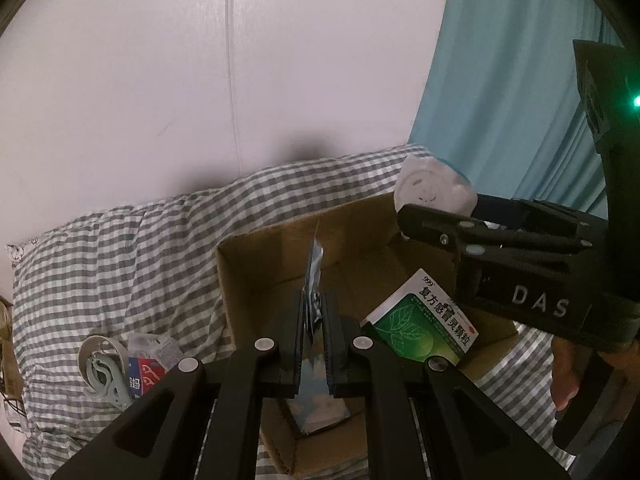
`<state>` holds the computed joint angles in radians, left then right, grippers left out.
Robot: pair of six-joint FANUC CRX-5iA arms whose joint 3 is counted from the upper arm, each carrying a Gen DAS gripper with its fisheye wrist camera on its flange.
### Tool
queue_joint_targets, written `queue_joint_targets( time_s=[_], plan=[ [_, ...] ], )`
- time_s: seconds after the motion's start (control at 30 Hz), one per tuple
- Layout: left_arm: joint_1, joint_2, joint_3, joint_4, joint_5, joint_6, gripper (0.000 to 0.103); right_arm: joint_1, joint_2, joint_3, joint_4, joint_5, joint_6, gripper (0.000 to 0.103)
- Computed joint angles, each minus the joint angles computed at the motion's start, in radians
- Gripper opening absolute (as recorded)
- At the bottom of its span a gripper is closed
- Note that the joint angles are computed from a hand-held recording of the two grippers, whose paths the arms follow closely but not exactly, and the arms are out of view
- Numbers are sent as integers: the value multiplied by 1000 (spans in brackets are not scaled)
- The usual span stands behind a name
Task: Organize objects
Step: 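Carry both items over the cardboard box and release them inside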
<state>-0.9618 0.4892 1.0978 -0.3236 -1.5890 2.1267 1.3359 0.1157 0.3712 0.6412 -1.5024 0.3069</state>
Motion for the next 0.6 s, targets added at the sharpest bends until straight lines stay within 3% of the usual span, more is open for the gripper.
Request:
queue_joint_targets(
  time_s=[0.1, 0.17, 0.2, 0.23, 0.4, 0.47, 0.53, 0.6],
  plan=[
    [-8, 12, 35, -13, -19, -20, 15, 5, -15, -25, 37, 11, -36, 82],
    [-22, 31, 79, -43, -50, -42, 35, 9, -23, -32, 58, 19, -57, 85],
    [-30, 36, 97, -63, -62, -46, 54, 11, -25, -32, 66, 20, -65, 87],
    [-40, 41, 117, -86, -73, -48, 66, 15, -24, -26, 72, 13, -66, 87],
    [-64, 53, 199, -138, -125, -64, 67, 44, 2, 36, 117, -47, -52, 90],
    [-77, 59, 247, -172, -161, -80, 72, 65, 21, 81, 144, -82, -40, 92],
    [-89, 35, 243, -202, -167, -76, 86, 88, 47, 137, 170, -119, -21, 93],
    [-103, -3, 227, -235, -164, -71, 89, 121, 80, 204, 216, -162, 0, 97]
  ],
)
